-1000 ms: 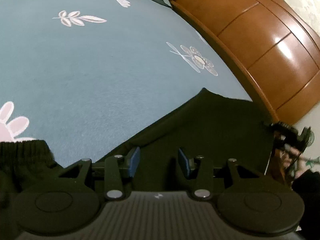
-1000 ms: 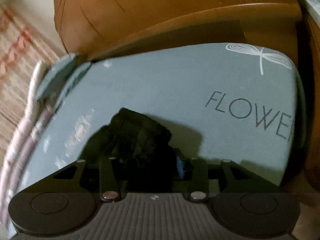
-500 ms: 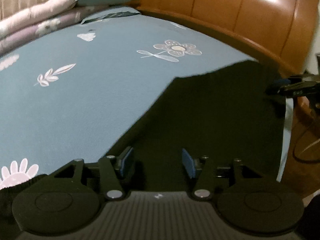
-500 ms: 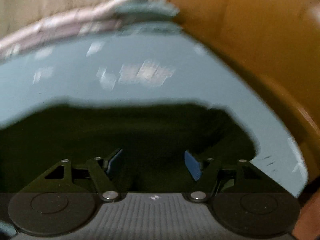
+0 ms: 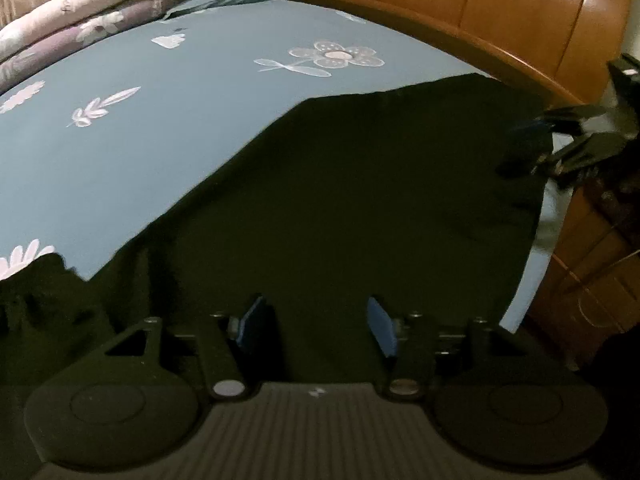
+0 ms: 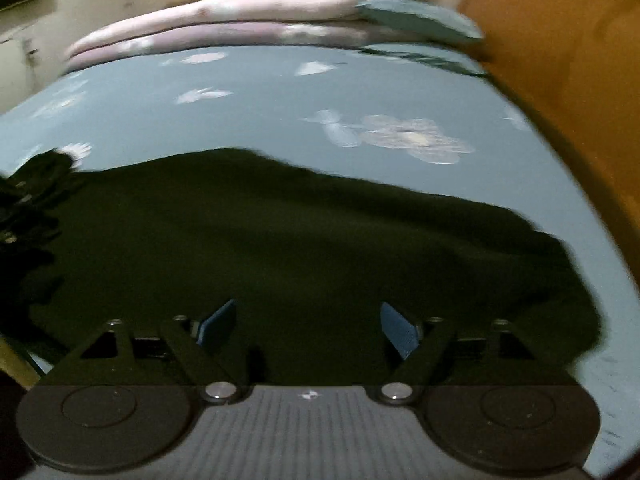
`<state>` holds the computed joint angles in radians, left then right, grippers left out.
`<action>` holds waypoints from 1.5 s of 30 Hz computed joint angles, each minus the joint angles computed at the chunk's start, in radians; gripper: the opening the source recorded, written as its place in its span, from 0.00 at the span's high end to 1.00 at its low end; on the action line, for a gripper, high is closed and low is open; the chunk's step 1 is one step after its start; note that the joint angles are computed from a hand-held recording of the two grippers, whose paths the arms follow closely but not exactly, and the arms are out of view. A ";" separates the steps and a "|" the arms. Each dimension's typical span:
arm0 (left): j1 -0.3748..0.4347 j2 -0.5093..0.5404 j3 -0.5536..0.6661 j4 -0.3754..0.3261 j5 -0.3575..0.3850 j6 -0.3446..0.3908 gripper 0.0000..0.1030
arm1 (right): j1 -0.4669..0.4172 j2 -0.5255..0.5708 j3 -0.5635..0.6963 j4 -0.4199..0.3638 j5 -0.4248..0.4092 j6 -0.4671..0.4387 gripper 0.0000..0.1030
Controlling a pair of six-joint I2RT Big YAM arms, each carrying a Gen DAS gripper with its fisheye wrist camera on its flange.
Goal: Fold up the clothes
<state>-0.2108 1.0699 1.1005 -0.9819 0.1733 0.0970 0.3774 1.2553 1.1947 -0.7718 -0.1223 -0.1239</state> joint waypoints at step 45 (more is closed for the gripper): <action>0.159 -0.262 -0.252 0.161 0.010 -0.208 0.30 | 0.261 -0.055 -0.192 0.227 0.343 0.272 0.00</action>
<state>-0.0521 0.8077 0.8487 -0.8212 0.1834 -0.1106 0.6387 1.2008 1.0025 -0.5448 0.2206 0.1482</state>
